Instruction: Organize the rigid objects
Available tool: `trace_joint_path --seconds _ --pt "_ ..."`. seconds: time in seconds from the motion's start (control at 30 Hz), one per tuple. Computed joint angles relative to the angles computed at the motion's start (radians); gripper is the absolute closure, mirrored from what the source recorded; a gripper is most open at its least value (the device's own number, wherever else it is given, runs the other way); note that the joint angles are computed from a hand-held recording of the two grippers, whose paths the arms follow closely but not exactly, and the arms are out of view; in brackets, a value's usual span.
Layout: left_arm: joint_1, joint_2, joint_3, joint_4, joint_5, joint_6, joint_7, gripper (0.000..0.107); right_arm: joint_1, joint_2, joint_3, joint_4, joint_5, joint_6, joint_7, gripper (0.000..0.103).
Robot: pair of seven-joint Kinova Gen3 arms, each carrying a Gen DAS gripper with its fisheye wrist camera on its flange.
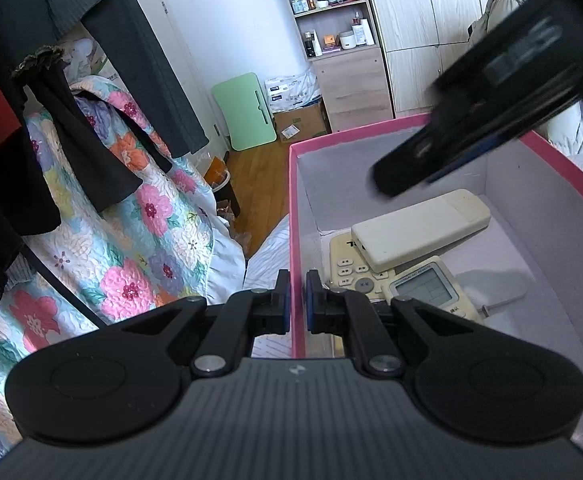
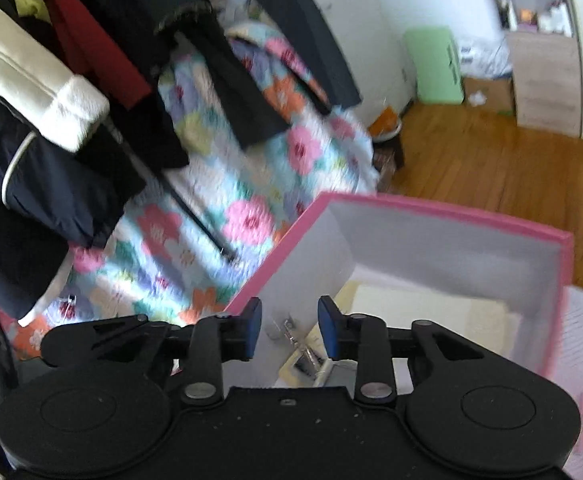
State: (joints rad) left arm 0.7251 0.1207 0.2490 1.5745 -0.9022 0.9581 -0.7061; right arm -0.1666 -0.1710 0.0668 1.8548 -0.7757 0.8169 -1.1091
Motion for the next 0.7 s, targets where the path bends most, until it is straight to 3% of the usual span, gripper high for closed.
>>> trace_joint_path --seconds 0.17,0.37,0.6,0.7 --pt "0.000 0.000 -0.001 -0.001 0.001 0.000 -0.001 0.101 0.036 -0.110 0.066 0.044 0.033 0.037 0.000 0.064" --pt "0.003 0.003 0.000 -0.003 -0.005 0.007 -0.003 0.101 0.077 -0.258 0.156 0.090 0.131 0.076 -0.041 0.050" --pt "0.009 0.007 -0.001 -0.007 -0.010 0.015 -0.008 0.101 0.143 -0.353 0.181 0.161 0.332 0.084 -0.169 0.047" --pt "0.010 0.007 -0.001 -0.008 -0.012 0.018 -0.009 0.101 0.184 -0.370 0.129 0.220 0.434 0.042 -0.223 0.046"
